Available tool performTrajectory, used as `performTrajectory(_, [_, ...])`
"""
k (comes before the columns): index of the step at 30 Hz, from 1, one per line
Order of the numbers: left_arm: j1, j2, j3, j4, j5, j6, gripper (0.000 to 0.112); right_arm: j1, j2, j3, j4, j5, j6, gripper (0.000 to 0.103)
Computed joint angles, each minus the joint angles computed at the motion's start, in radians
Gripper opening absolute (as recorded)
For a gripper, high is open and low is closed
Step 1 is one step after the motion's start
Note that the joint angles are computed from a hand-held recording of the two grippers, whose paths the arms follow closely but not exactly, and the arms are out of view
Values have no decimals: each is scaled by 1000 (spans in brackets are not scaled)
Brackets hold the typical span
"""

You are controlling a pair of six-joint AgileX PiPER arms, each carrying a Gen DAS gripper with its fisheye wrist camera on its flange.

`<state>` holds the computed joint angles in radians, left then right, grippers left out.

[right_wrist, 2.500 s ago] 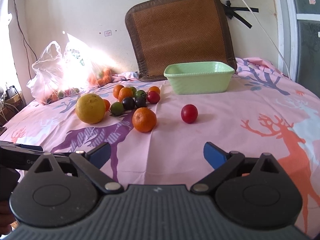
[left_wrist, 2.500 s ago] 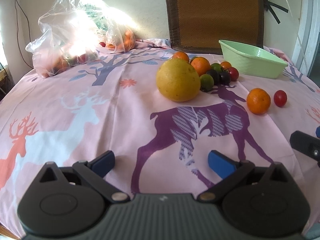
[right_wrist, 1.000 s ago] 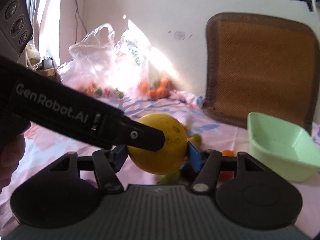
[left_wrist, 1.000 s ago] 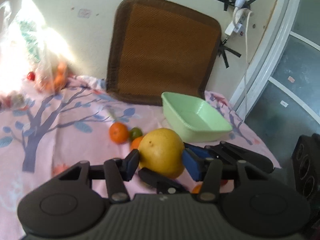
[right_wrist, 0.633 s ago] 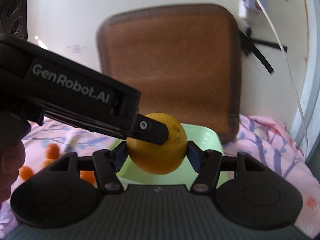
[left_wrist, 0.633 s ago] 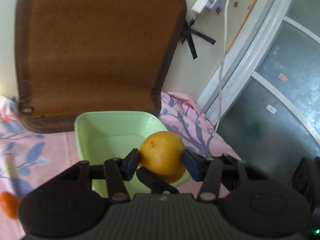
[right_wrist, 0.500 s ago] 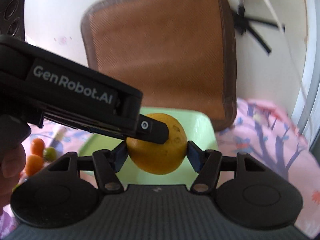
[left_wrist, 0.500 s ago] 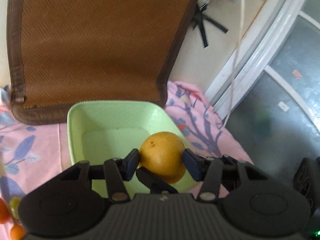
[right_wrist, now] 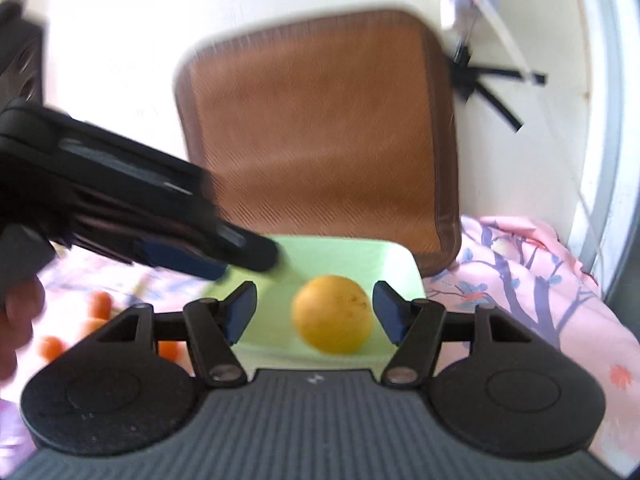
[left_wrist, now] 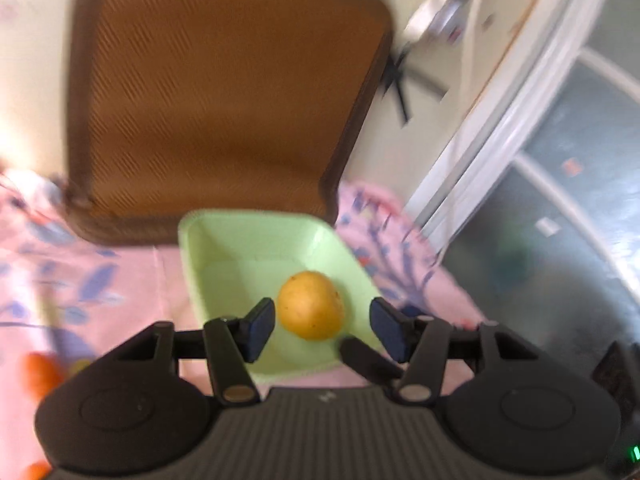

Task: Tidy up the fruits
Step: 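Carry the grapefruit over the green basket and open the left gripper, then move the left gripper to a small orange and grasp it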

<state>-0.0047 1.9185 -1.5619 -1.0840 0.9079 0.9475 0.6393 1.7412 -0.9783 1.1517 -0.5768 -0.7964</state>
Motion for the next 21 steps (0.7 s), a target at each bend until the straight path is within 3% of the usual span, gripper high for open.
performTrajectory(3, [143, -150, 206, -104, 11, 190, 60, 117, -87, 169, -99, -109, 232, 66])
performTrajectory(8, [311, -354, 504, -103, -172, 334, 60, 403, -42, 277, 28, -354, 316, 66])
performTrajectory(12, [404, -421, 675, -169, -214, 494, 60, 507, 3, 254, 99, -349, 328, 60])
performTrajectory(15, [468, -438, 781, -236, -186, 622, 60, 533, 36, 202, 150, -325, 259, 54])
performTrajectory(21, [490, -479, 969, -414, -251, 947, 59, 592, 98, 122, 253, -338, 176, 53])
